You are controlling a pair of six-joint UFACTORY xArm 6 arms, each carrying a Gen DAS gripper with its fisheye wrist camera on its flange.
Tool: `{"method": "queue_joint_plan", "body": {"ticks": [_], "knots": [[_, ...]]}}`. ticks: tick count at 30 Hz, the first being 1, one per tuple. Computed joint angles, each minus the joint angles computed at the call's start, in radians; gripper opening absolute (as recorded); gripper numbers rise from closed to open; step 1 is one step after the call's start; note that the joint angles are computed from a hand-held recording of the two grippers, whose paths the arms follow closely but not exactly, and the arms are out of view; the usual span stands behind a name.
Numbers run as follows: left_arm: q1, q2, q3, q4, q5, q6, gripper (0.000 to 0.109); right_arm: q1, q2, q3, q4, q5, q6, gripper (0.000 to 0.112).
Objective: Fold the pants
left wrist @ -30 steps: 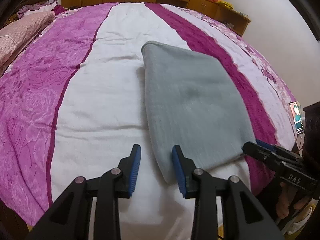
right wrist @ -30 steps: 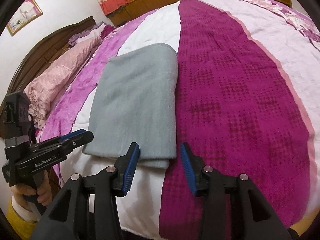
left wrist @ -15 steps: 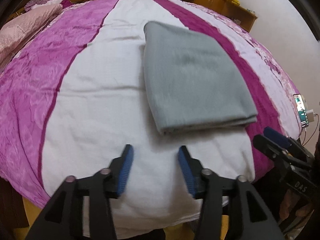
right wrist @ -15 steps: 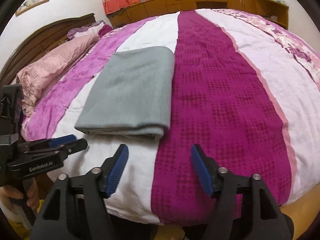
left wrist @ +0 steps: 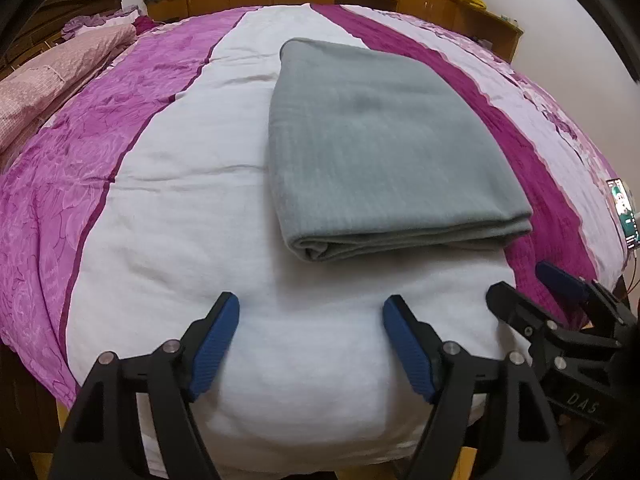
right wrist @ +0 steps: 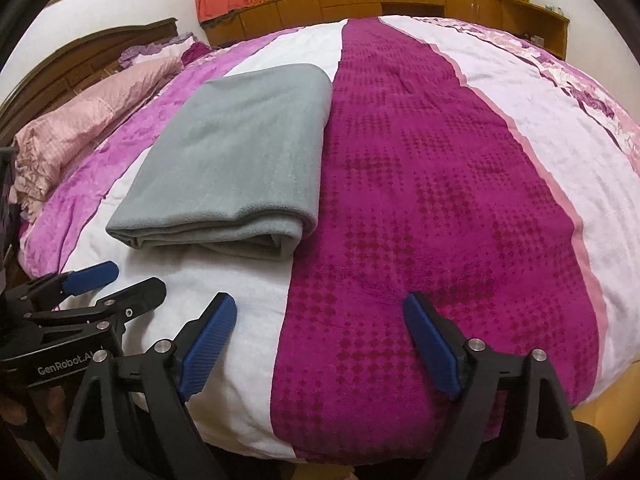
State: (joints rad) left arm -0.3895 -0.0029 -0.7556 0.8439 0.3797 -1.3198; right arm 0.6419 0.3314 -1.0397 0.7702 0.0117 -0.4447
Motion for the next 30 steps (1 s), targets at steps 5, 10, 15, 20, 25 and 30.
{"method": "queue_joint_plan", "body": {"ticks": [5, 10, 15, 20, 25, 30], "knots": [[0.001, 0.007, -0.003, 0.039, -0.002, -0.036, 0.079, 0.013, 0.010, -0.018, 0.120, -0.004, -0.110, 0.087], [0.000, 0.008, -0.004, 0.056, 0.000, -0.049, 0.080, 0.021, 0.016, -0.028, 0.165, -0.008, -0.156, 0.091], [0.000, 0.008, -0.004, 0.070, -0.001, -0.060, 0.080, 0.024, 0.021, -0.037, 0.219, -0.008, -0.208, 0.091], [0.001, 0.008, -0.005, 0.073, -0.001, -0.068, 0.080, 0.028, 0.023, -0.043, 0.260, -0.009, -0.248, 0.092], [-0.001, 0.007, -0.004, 0.090, 0.004, -0.082, 0.080, 0.030, 0.023, -0.041, 0.262, -0.012, -0.250, 0.093], [-0.002, 0.008, -0.004, 0.087, 0.003, -0.082, 0.080, 0.030, 0.023, -0.041, 0.257, -0.013, -0.246, 0.093]]}}
